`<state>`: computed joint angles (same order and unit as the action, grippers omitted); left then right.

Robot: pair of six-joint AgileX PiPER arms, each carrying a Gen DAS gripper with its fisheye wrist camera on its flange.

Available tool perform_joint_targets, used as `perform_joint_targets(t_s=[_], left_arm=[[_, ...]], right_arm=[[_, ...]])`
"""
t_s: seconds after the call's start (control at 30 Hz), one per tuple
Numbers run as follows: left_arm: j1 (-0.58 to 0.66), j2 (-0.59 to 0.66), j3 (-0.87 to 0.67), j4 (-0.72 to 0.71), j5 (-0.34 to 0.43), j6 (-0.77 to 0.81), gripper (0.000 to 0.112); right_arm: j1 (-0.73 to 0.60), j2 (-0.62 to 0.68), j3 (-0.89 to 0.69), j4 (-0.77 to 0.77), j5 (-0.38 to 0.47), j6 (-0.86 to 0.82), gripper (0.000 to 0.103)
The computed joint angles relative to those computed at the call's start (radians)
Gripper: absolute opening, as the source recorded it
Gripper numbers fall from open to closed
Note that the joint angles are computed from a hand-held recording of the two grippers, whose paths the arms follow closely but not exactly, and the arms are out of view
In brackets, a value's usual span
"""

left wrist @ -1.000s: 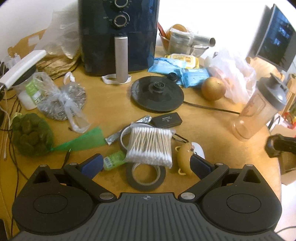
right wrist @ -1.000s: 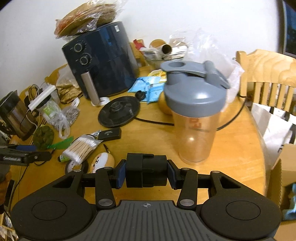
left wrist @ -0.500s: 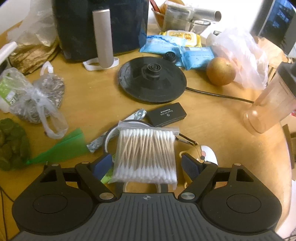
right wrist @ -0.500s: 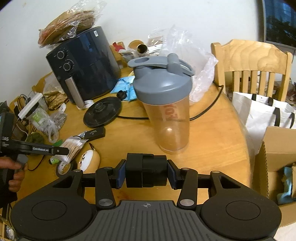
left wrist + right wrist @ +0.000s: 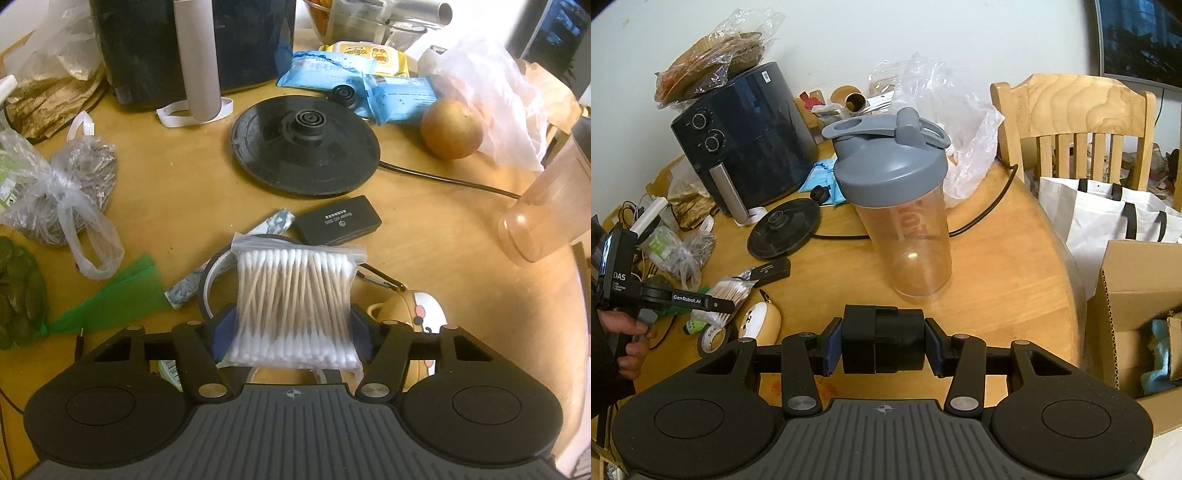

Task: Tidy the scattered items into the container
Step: 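Close the left gripper on the clear bag of cotton swabs, then lift the cotton swab bag with the left gripper while the right holds the adapter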

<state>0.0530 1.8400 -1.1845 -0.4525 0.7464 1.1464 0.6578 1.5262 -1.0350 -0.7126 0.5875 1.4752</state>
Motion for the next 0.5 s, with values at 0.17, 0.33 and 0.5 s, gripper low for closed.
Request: perform_joint_targets(t_s=[0.17,0.33,0.5], left_arm=[[0.014,-0.016,0.006,-0.016,0.001,0.014,0.06],[0.047,-0.049,0.012,-0.07,0.035,0.064,0.06],[0.077,-0.093,0.026,-0.115,0.068,0.098,0.06]], right_arm=[[0.004,0.0,-0.002,-0.009,-0.007,0.001,0.048],[0.003,0.002,-0.008,-0.011,-0.014,-0.004,0.048],[0.002,0.013,-0.018,-0.009,-0.033,-0.013,0.048]])
